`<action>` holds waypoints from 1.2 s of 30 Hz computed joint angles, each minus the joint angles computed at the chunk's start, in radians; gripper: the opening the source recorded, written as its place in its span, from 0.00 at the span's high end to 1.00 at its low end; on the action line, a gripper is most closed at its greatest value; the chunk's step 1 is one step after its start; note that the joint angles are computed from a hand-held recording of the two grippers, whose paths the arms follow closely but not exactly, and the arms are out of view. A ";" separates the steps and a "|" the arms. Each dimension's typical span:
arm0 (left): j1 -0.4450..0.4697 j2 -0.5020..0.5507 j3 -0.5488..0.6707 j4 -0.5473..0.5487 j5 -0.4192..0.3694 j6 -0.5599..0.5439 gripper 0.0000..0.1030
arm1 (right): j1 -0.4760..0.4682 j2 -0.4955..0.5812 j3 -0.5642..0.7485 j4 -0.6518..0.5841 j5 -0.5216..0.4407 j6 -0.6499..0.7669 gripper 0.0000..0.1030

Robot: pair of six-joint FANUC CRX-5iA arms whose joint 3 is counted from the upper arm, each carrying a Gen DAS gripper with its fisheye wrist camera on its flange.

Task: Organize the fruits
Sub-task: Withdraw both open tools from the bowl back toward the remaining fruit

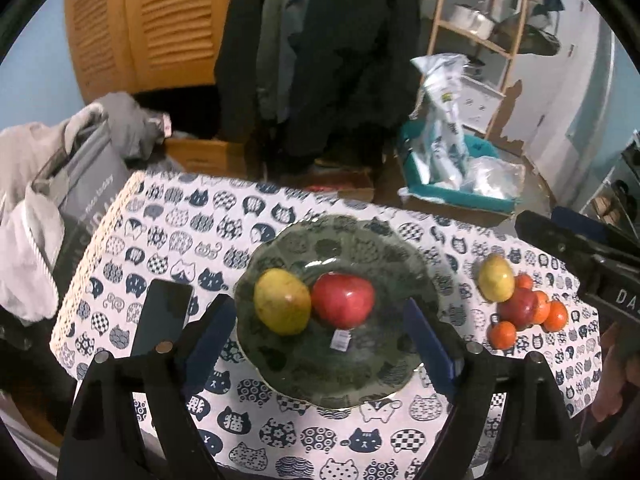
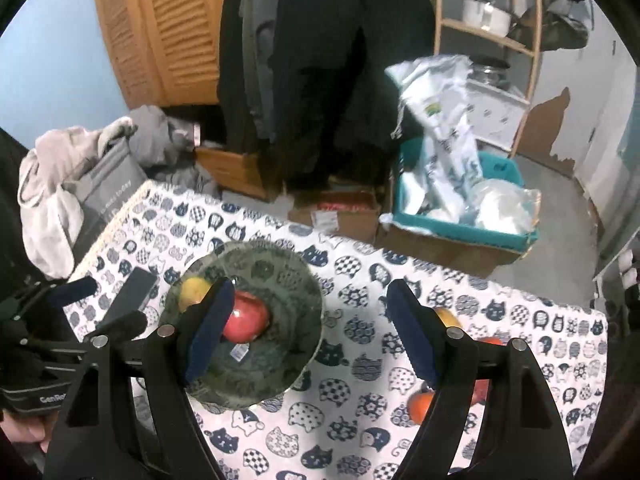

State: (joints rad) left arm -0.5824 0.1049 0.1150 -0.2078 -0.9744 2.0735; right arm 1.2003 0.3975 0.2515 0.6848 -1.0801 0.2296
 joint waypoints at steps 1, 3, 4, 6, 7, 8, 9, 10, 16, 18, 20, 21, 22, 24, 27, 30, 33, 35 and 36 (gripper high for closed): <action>-0.010 -0.004 0.004 -0.009 0.003 0.002 0.13 | 0.006 -0.018 -0.022 0.020 0.004 -0.014 0.23; -0.031 -0.009 0.015 -0.029 0.004 0.003 0.10 | 0.016 -0.044 -0.054 0.050 0.000 -0.036 0.23; -0.041 -0.009 0.021 -0.039 0.001 0.005 0.09 | 0.021 -0.057 -0.070 0.063 -0.003 -0.048 0.23; -0.063 -0.011 0.034 -0.058 -0.004 0.002 0.09 | 0.030 -0.089 -0.108 0.086 -0.003 -0.080 0.23; -0.073 -0.012 0.040 -0.068 -0.006 0.002 0.09 | 0.033 -0.102 -0.124 0.095 -0.001 -0.093 0.23; -0.084 -0.013 0.047 -0.078 -0.008 0.003 0.09 | 0.038 -0.114 -0.139 0.104 -0.003 -0.105 0.23; -0.093 -0.015 0.052 -0.087 -0.007 0.004 0.08 | 0.043 -0.129 -0.157 0.116 -0.007 -0.121 0.23; -0.103 -0.017 0.057 -0.096 -0.006 0.006 0.06 | 0.047 -0.139 -0.169 0.125 -0.009 -0.132 0.23; -0.141 -0.041 0.065 -0.129 0.029 0.028 0.01 | 0.085 -0.213 -0.254 0.194 -0.049 -0.208 0.18; -0.148 -0.046 0.068 -0.125 0.041 0.030 0.01 | 0.100 -0.236 -0.278 0.217 -0.077 -0.230 0.17; -0.152 -0.050 0.068 -0.120 0.053 0.030 0.01 | 0.113 -0.259 -0.304 0.238 -0.093 -0.251 0.17; -0.156 -0.050 0.070 -0.118 0.058 0.028 0.01 | 0.119 -0.272 -0.319 0.250 -0.099 -0.265 0.16; -0.158 -0.050 0.072 -0.117 0.061 0.027 0.01 | 0.123 -0.284 -0.332 0.260 -0.103 -0.276 0.16; -0.168 -0.049 0.077 -0.122 0.064 0.028 0.01 | 0.133 -0.302 -0.350 0.275 -0.121 -0.291 0.15; -0.179 -0.040 0.090 -0.124 0.069 0.029 0.01 | 0.146 -0.329 -0.377 0.287 -0.147 -0.316 0.15; -0.184 -0.034 0.099 -0.119 0.073 0.026 0.01 | 0.161 -0.356 -0.403 0.297 -0.170 -0.338 0.15; -0.191 -0.030 0.106 -0.114 0.079 0.026 0.01 | 0.177 -0.373 -0.418 0.309 -0.207 -0.349 0.15; -0.195 -0.025 0.114 -0.112 0.079 0.023 0.01 | 0.191 -0.387 -0.429 0.315 -0.231 -0.357 0.15; -0.197 -0.022 0.118 -0.109 0.080 0.021 0.01 | 0.199 -0.396 -0.437 0.321 -0.246 -0.364 0.15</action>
